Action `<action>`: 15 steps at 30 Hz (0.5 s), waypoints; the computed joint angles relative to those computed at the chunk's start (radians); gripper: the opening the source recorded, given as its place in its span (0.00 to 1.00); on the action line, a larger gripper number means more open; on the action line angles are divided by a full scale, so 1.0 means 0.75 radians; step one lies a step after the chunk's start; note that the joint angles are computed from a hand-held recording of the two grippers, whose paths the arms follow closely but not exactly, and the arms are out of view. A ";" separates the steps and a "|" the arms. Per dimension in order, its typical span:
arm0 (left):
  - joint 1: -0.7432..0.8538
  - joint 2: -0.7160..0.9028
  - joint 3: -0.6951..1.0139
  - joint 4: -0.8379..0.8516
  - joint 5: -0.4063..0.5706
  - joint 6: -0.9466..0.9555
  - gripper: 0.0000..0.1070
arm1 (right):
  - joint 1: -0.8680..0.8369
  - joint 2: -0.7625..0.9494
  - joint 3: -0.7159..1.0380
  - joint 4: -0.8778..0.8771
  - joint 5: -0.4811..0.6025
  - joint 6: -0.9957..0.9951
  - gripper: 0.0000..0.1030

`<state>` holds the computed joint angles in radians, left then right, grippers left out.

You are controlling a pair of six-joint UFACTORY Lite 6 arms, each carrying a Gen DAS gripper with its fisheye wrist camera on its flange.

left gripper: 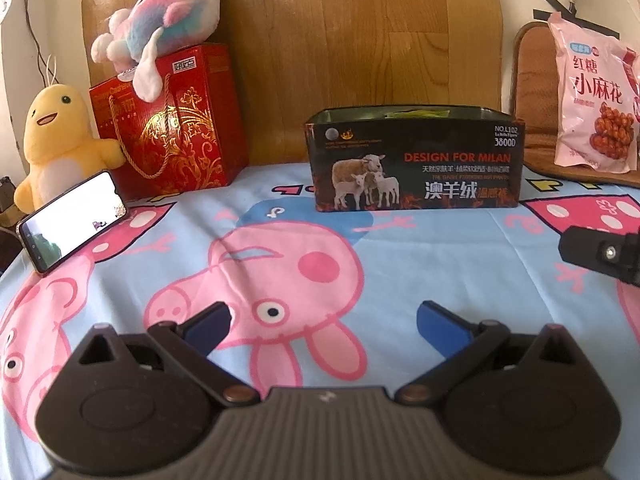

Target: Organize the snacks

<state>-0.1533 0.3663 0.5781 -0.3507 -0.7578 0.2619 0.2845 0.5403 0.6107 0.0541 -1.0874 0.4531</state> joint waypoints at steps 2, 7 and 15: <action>0.005 -0.004 0.000 0.012 0.005 -0.009 0.96 | 0.003 0.000 0.003 0.006 0.009 -0.005 0.90; 0.003 -0.002 0.000 0.004 0.003 -0.005 0.96 | 0.008 0.000 0.004 0.016 0.009 -0.010 0.90; -0.006 -0.002 -0.005 -0.003 -0.007 0.008 0.96 | 0.007 -0.002 0.005 0.012 0.016 -0.014 0.90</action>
